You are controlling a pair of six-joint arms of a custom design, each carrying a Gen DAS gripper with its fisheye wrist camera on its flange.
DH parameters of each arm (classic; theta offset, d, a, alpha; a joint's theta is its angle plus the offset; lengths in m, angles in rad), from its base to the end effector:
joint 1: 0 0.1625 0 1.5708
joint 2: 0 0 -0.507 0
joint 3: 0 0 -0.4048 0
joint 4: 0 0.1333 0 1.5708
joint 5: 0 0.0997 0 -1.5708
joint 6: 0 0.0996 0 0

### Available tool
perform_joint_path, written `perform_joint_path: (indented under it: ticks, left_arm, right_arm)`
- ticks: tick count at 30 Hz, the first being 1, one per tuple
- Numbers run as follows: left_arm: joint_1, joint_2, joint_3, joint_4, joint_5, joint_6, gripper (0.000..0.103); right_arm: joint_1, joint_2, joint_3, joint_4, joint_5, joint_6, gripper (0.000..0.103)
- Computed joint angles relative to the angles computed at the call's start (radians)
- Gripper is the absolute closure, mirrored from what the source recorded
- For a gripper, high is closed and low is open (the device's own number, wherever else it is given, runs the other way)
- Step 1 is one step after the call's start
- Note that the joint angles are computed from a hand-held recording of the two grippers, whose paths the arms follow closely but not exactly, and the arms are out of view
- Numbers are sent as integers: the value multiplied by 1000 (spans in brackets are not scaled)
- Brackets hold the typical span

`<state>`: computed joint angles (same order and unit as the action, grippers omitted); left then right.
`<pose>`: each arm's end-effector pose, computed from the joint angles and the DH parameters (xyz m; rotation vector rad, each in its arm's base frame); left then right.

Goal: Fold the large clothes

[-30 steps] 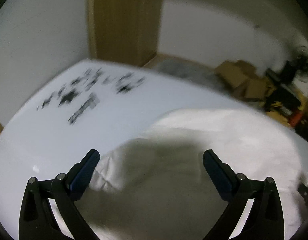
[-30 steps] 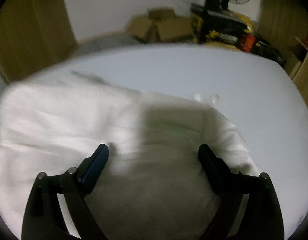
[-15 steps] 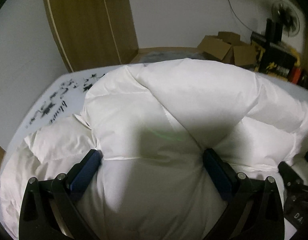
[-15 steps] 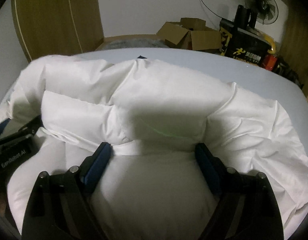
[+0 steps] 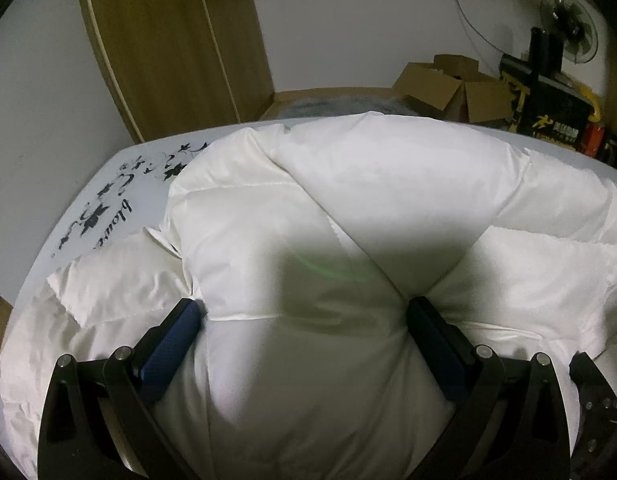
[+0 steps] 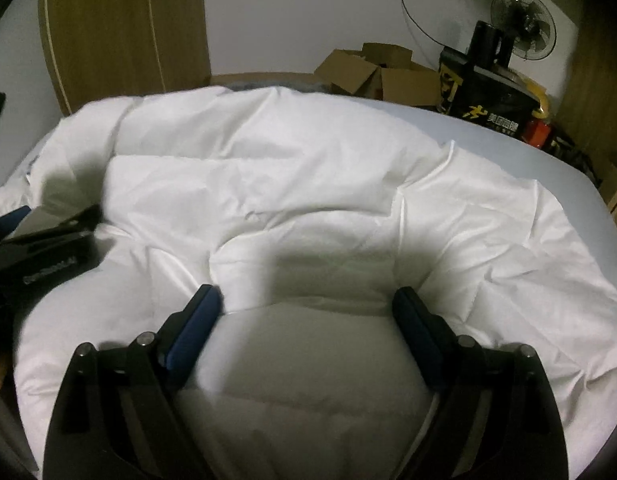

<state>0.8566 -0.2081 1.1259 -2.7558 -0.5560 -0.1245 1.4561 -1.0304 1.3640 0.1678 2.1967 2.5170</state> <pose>-0.3935 -0.7865 -0.0787 0.4818 2.1519 -0.7677 -0.0018 -0.6704 0.3385 0.1368 -2.0827 0.8924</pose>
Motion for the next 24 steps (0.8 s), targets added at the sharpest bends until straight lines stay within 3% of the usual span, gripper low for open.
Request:
perform_joint_path:
  ticks: [2, 4, 6, 9, 11, 14, 16, 19, 21, 22, 23, 24]
  left_arm:
    - [5, -34, 35, 9, -53, -24, 0]
    - [9, -64, 90, -72, -84, -4, 0]
    - [17, -72, 106, -103, -118, 3, 0]
    - [17, -49, 76, -79, -96, 8, 0]
    - [17, -40, 62, -66, -90, 3, 0]
    - [22, -61, 71, -25, -121, -20, 0]
    - [15, -115, 138, -26, -147, -52, 0]
    - [-18, -243, 339, -125, -171, -115, 0]
    - [-35, -314, 442, -121, -191, -166, 0]
    - [-39, -345, 486, -118, -212, -190, 0]
    - [-42, -384, 540, -118, -240, -223, 0]
    - [-44, -415, 584, -116, -267, -255, 0]
  right_arm:
    - [1, -32, 4, 41, -24, 16, 15]
    - [-8, -113, 82, -57, -61, -30, 14]
    - [-16, -160, 120, -150, -15, -69, 13]
    - [-81, -154, 54, -19, -36, 74, 13]
    - [-106, -151, 60, -28, -73, 93, 11]
    - [-80, -112, 39, -59, 7, 29, 7]
    - [-58, -88, -5, -11, 66, 43, 10]
    - [-11, -113, -11, 51, 29, 187, 43]
    - [23, -95, -61, 120, 16, 264, 52]
    - [41, -72, -98, 172, -17, 295, 72]
    - [58, -49, -122, 183, -8, 283, 86]
    - [84, -30, -138, 151, 33, 242, 86]
